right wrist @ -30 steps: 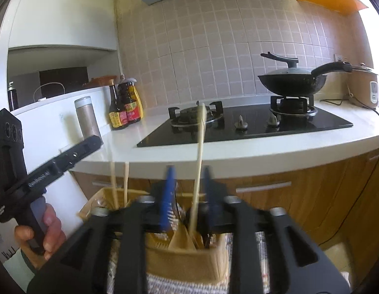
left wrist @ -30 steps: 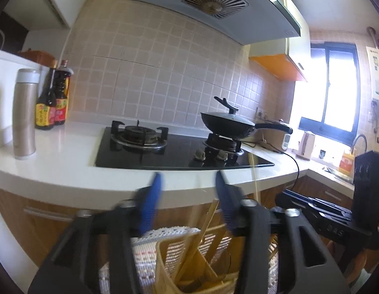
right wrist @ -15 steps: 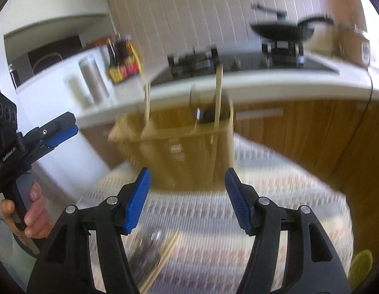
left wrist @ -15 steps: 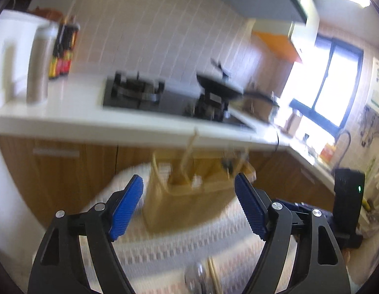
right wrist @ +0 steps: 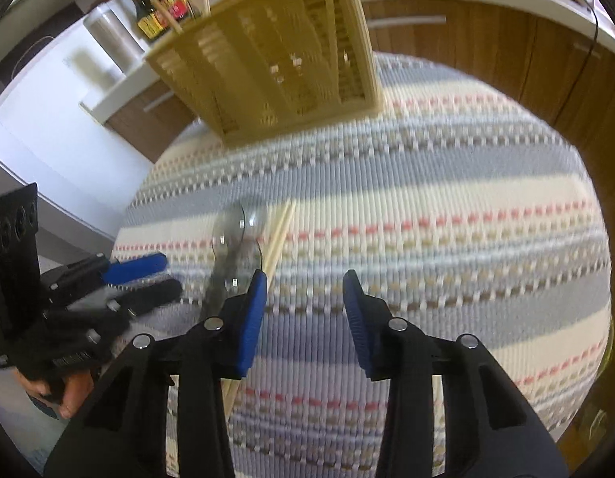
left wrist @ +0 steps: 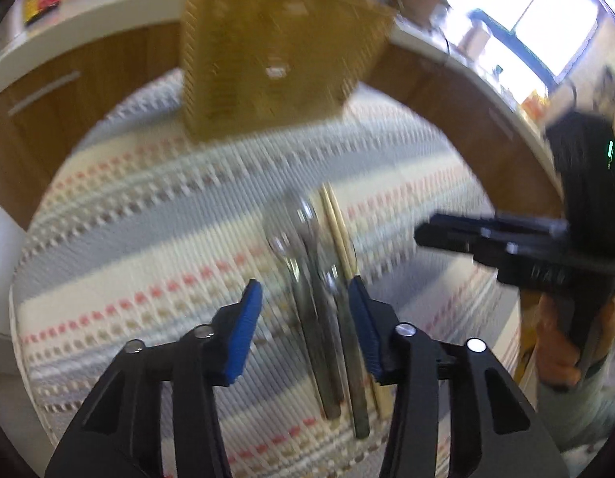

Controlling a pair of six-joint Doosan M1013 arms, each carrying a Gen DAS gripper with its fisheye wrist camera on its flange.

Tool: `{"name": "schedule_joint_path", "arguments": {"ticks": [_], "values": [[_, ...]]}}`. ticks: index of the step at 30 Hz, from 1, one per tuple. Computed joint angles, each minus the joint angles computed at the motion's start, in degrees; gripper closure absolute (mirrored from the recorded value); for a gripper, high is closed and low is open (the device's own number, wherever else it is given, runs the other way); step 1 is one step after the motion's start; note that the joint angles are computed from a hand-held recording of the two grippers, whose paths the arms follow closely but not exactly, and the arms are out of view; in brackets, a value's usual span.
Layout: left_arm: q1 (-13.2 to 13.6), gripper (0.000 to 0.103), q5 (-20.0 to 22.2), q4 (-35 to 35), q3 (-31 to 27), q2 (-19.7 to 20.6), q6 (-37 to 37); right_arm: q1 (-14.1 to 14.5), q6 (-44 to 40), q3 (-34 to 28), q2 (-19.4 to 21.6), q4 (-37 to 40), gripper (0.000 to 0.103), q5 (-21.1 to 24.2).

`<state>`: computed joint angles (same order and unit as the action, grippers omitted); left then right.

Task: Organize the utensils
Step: 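Grasp a pair of chopsticks with the right tool while the left tool grasps a clear spoon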

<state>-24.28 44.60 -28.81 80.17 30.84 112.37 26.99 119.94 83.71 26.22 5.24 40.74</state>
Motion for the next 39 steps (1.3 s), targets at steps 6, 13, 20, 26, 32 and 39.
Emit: {"name": "schedule_joint_path", "arguments": {"ticks": [6,13,20,26,32,39], "values": [[-2.8,0.07,1.1,11.5,-1.2,1.4,-6.0,0.7,-0.7,0.0,0.2,1.2,0.069,1.3],[-3.3,0.092,1.0,14.7,-2.7,2.4,-9.8,0.9,-0.4,0.3,0.0,1.8,0.069,1.8],[0.0,0.102,0.3,2.4,-0.7,0.9,-8.0,2.1,-3.1,-2.4,2.2,2.8,0.077,5.1],[1.2,0.102,-0.4,2.8,1.0,0.3,-10.8,3.5,-2.5,-5.7,4.8,0.9,0.082,8.6],[4.2,0.102,0.7,-8.4,3.4,-0.9,-2.8,6.4,2.3,-9.7,7.4,-10.6,0.085,13.6],[6.4,0.102,0.3,-13.4,5.8,-2.7,0.8,7.4,3.8,-13.0,9.4,-14.1,0.086,18.5]]}}
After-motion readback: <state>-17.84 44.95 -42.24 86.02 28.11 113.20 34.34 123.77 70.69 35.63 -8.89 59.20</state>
